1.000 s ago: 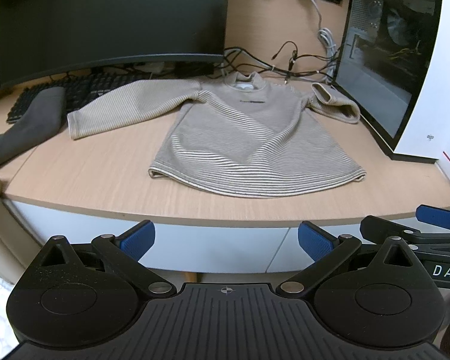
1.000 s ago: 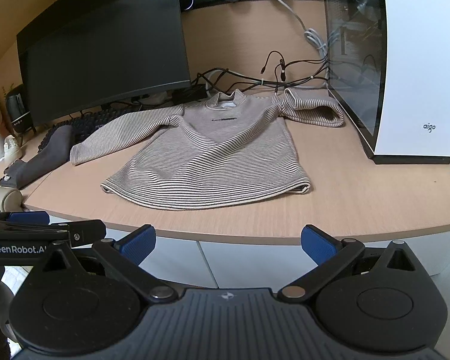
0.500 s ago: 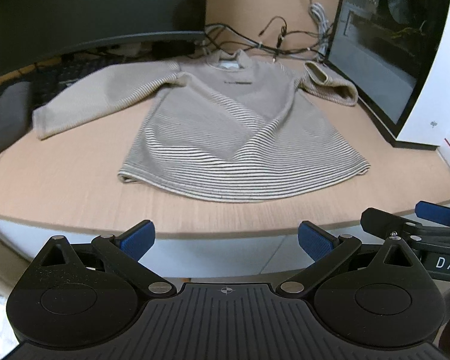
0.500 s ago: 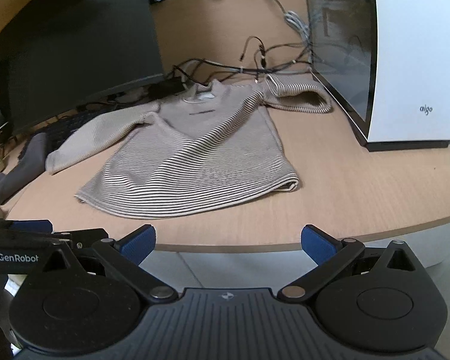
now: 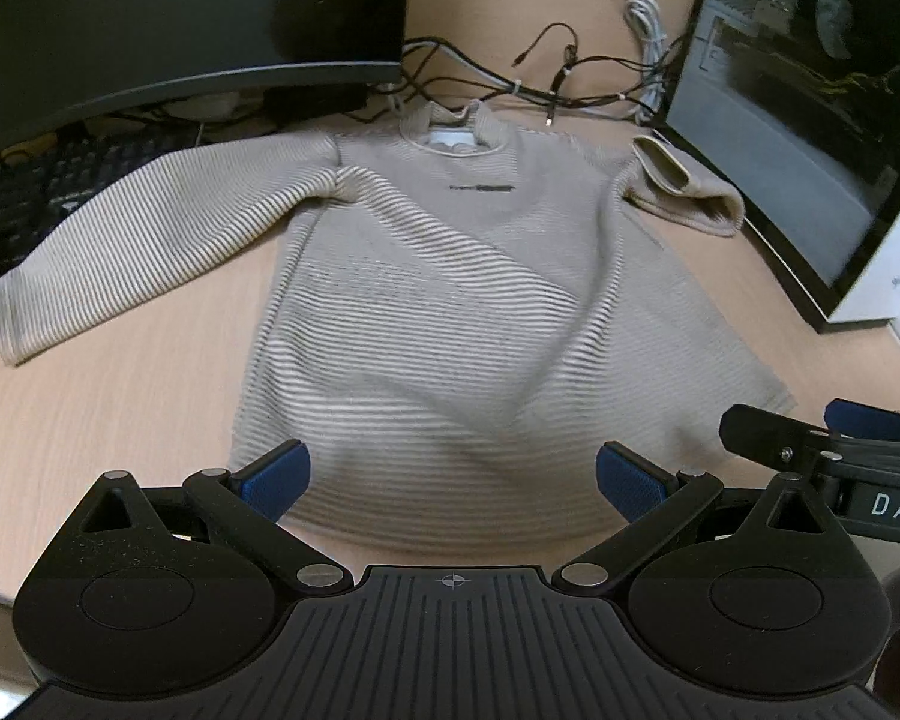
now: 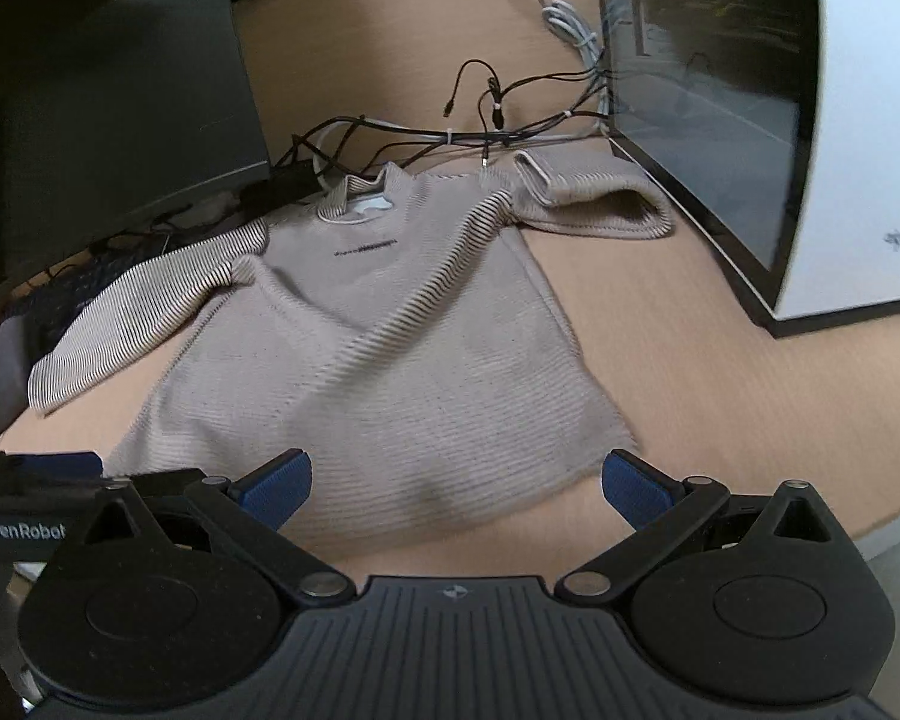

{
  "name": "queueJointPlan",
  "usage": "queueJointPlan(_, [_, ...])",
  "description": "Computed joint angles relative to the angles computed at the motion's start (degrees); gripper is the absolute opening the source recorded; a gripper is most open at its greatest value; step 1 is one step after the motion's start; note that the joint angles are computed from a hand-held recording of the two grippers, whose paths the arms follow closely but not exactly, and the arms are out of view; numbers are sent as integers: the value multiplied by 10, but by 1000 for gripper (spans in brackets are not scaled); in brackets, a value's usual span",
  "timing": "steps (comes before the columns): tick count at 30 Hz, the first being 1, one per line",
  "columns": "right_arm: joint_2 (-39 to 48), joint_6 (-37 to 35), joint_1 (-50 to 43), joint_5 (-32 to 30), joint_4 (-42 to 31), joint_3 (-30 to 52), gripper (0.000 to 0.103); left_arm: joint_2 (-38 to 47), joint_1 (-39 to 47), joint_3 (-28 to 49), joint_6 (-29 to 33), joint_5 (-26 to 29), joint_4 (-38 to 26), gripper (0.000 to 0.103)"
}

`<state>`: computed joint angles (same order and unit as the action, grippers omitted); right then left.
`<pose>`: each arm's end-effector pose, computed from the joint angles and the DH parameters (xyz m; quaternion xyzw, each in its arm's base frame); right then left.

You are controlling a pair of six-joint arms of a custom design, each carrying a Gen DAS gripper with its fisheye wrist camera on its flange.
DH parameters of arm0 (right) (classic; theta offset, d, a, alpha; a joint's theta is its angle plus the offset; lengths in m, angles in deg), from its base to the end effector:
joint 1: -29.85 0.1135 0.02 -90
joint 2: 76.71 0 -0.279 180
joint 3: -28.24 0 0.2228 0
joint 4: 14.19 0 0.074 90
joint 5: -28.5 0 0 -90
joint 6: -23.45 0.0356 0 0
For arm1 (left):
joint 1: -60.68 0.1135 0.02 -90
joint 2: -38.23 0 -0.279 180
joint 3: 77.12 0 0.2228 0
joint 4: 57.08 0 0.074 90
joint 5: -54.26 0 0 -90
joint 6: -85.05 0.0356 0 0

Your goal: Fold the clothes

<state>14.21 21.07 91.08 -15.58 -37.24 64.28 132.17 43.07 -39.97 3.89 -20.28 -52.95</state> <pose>0.1058 0.1396 0.1136 0.2489 0.8821 -0.0109 0.3997 0.2134 -0.0777 0.1193 0.2567 0.9040 -0.1513 0.3065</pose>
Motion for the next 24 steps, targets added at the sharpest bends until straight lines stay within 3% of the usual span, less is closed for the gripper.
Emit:
queueJointPlan(7, [29, -124, -88, -50, 88, 19, 103, 66, 41, 59, 16, 35, -29, 103])
queueJointPlan(12, [43, -197, -139, -77, 123, 27, 103, 98, 51, 89, -9, 46, -30, 103])
queueJointPlan(24, [90, -461, -373, -225, 374, -6, 103, 140, -1, 206, -99, -30, -57, 103])
